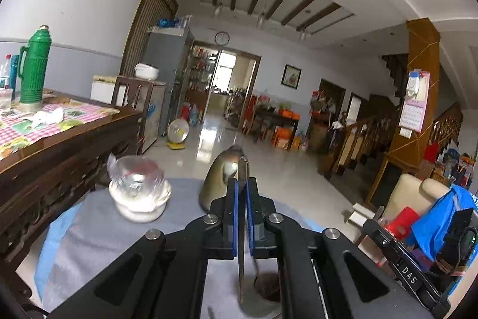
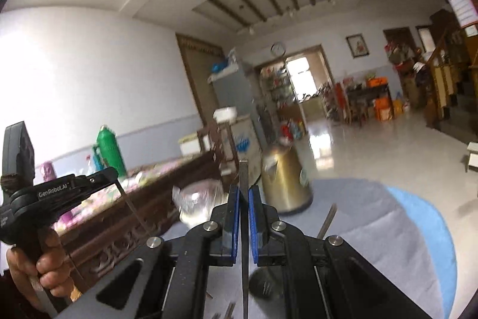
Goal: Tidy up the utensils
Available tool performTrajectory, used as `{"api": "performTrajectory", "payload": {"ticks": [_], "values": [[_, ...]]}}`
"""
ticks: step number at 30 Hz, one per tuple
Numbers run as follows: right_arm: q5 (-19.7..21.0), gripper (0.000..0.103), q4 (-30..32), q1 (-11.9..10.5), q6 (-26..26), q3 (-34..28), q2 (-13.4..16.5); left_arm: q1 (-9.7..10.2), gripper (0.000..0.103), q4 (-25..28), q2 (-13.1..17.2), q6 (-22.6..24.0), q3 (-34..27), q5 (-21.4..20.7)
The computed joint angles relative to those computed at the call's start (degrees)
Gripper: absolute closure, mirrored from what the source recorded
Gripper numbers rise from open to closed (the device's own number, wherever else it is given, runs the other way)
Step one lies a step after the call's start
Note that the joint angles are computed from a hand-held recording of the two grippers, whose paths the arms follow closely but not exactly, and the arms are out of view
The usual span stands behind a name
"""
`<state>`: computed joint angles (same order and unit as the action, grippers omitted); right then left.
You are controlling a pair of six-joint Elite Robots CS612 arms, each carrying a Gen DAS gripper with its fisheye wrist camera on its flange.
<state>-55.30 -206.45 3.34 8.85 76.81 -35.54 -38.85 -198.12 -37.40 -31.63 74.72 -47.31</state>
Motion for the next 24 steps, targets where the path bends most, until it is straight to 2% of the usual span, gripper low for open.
{"api": "performTrajectory", "payload": {"ticks": [6,10,16,20,24], "values": [[-6.26,0.096,-6.11,0.98,2.91,-1.89,0.77,0.39,0.098,-1.43,1.99,-0.24,-3.91,-1.03],[-11.69,0.096,-7.82,2.20,1.87,-3.20,1.90,0.50,0.098,-0.51,3.56,-1.14,-6.10,-1.33],[-13.18,0.096,-2.32,2.88,-0.56,-4.46,3.15,1.00,0.098,6.12,5.65,-6.42,-8.09,-2.49],[-11.76,0.096,0.81,2.42,-0.49,-4.55,3.42,1.14,0.098,10.01,6.12,-8.91,-8.09,-3.67],[-11.03,0.096,3.15,2.13,-0.62,-3.83,3.06,1.05,0.098,11.13,5.99,-10.41,-7.44,-4.57]]}}
